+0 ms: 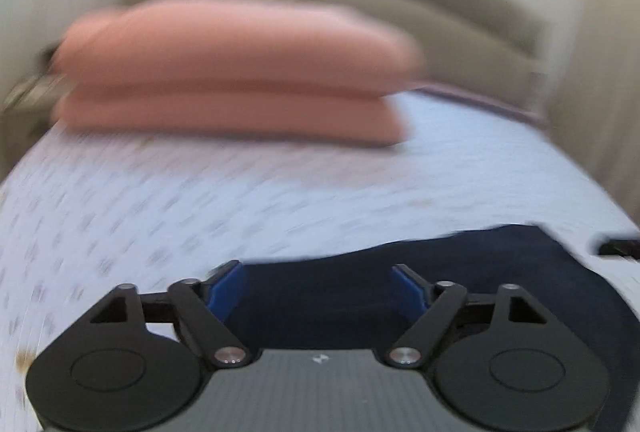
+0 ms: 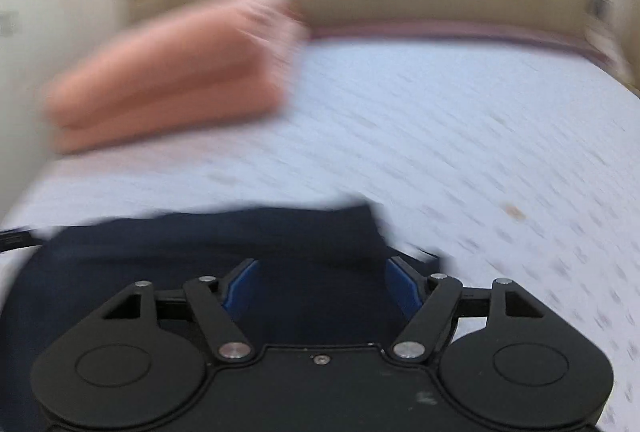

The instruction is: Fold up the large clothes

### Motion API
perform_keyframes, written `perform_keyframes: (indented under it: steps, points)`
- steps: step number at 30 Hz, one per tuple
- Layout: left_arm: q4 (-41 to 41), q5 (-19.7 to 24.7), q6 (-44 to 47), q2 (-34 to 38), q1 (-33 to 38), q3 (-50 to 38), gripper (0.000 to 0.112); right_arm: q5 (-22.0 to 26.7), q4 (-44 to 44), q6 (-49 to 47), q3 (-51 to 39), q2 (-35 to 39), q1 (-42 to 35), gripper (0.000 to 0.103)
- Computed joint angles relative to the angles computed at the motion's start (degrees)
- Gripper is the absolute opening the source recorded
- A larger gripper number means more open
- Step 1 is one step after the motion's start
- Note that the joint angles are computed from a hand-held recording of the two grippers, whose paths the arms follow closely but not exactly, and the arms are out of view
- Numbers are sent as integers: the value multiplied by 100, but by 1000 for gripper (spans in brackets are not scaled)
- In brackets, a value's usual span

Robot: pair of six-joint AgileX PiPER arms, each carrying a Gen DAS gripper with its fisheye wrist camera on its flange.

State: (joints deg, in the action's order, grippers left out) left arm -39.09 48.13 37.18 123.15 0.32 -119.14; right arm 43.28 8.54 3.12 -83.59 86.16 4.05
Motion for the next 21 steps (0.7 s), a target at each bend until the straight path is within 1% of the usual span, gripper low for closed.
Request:
perform_keyframes:
  steps: [1, 2, 3, 4, 5, 6, 7, 8, 9, 10, 11, 12, 13, 14, 15, 16, 17, 18, 19, 20, 21]
  points:
    - [-325, 16, 503, -199, -63, 236, 96, 303, 335, -471, -215, 90, 101, 85]
    - [-513, 177, 778, -300, -145, 334, 102, 604, 440, -797, -445, 253, 259, 86]
    - [-509, 457, 850, -313, -250, 293, 102, 855, 316, -947, -634, 437, 493, 86]
    - [-430, 745, 929, -290, -380, 231, 102, 1080, -37, -955, -780, 615, 784, 86]
    - [-386, 844, 1173, -322, -515, 373, 101, 1143, -515, -790, -723, 684, 1075, 86]
    - [-342, 793, 1467, -364, -622, 612, 98, 1115, -764, -733, -583, 735, 1196, 86]
    - [-309, 637, 1922, -449, -695, 1026, 94, 976, -783, -686, -282, 666, 1148, 86]
    - [-186, 336, 2342, -542, -725, 1524, 90, 802, -574, -750, 42, 531, 929, 86]
    - [-292, 24, 2800, -647, -620, 2037, 92, 649, -395, -775, 409, 312, 622, 87]
    - [-628, -58, 3030, -715, -383, 2325, 94, 596, -445, -810, 672, 111, 443, 87]
    - [-884, 88, 3030, -708, -112, 2384, 93, 594, -613, -862, 893, -92, 300, 87]
    - [-912, 405, 2902, -677, 98, 2226, 89, 640, -551, -927, 1029, -239, 86, 93]
    - [-710, 493, 2794, -748, 160, 2163, 89, 818, -260, -904, 1012, -277, -236, 97]
    - [-415, 430, 2658, -863, 136, 2177, 92, 1004, -138, -817, 933, -316, -404, 98]
    - [-191, 439, 2610, -941, 125, 2141, 91, 1104, -246, -708, 830, -354, -389, 97]
    - [-81, 561, 2637, -1041, 137, 2100, 90, 1105, -582, -529, 782, -475, -181, 97]
    - [-122, 717, 2701, -1145, 157, 2057, 90, 994, -824, -505, 736, -563, 77, 96]
    - [-330, 880, 2853, -1236, 187, 2044, 92, 856, -837, -703, 764, -726, 295, 96]
    - [-603, 1115, 3054, -1292, 210, 1988, 93, 739, -621, -1085, 771, -851, 492, 97]
    - [-796, 1297, 3234, -1314, 165, 1926, 98, 653, -185, -1656, 786, -917, 590, 98]
    - [-892, 1418, 3420, -1337, 51, 1912, 101, 624, 70, -2079, 776, -909, 799, 100]
